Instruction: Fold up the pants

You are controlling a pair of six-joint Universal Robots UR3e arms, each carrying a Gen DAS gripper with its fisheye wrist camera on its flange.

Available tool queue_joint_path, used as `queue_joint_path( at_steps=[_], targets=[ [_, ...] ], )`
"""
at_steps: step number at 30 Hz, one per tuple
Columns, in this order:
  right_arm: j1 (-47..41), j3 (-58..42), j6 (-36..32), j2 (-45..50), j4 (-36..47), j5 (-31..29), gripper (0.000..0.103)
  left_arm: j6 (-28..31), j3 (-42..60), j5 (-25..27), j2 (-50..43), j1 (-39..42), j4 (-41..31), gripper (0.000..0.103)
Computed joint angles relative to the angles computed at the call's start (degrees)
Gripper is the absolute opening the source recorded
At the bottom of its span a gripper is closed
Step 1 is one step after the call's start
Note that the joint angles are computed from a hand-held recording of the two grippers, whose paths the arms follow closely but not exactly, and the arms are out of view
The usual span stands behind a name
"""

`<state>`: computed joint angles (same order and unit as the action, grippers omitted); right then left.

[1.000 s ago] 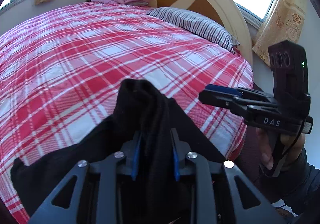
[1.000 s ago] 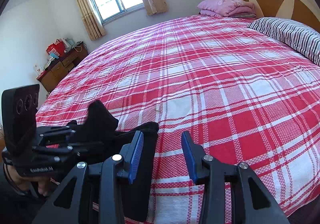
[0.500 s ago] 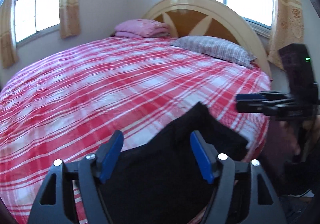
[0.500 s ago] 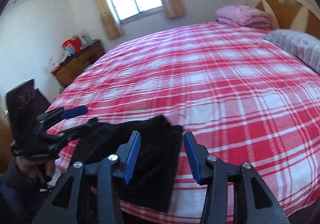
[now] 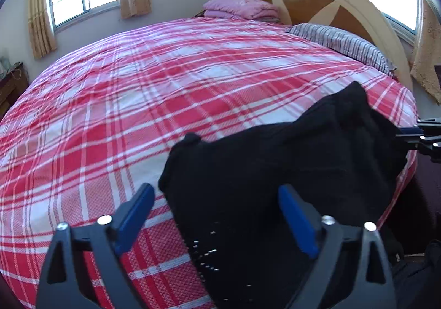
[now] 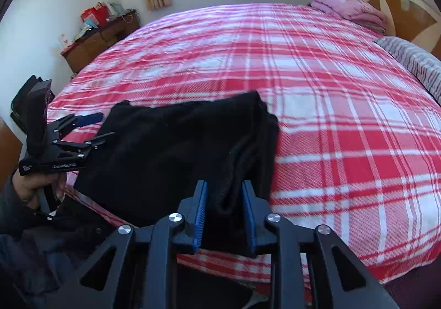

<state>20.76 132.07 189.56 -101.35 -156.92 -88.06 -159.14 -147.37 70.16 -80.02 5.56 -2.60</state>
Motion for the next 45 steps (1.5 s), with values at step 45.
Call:
queue_joint_path(
  at_steps=[45],
  targets=[
    [-1.3,-17.1,3.4,22.5,-9.4,4.0,0.052,0.0,-1.0,-1.3,0.5,1.1,-1.4,0.100]
  ],
)
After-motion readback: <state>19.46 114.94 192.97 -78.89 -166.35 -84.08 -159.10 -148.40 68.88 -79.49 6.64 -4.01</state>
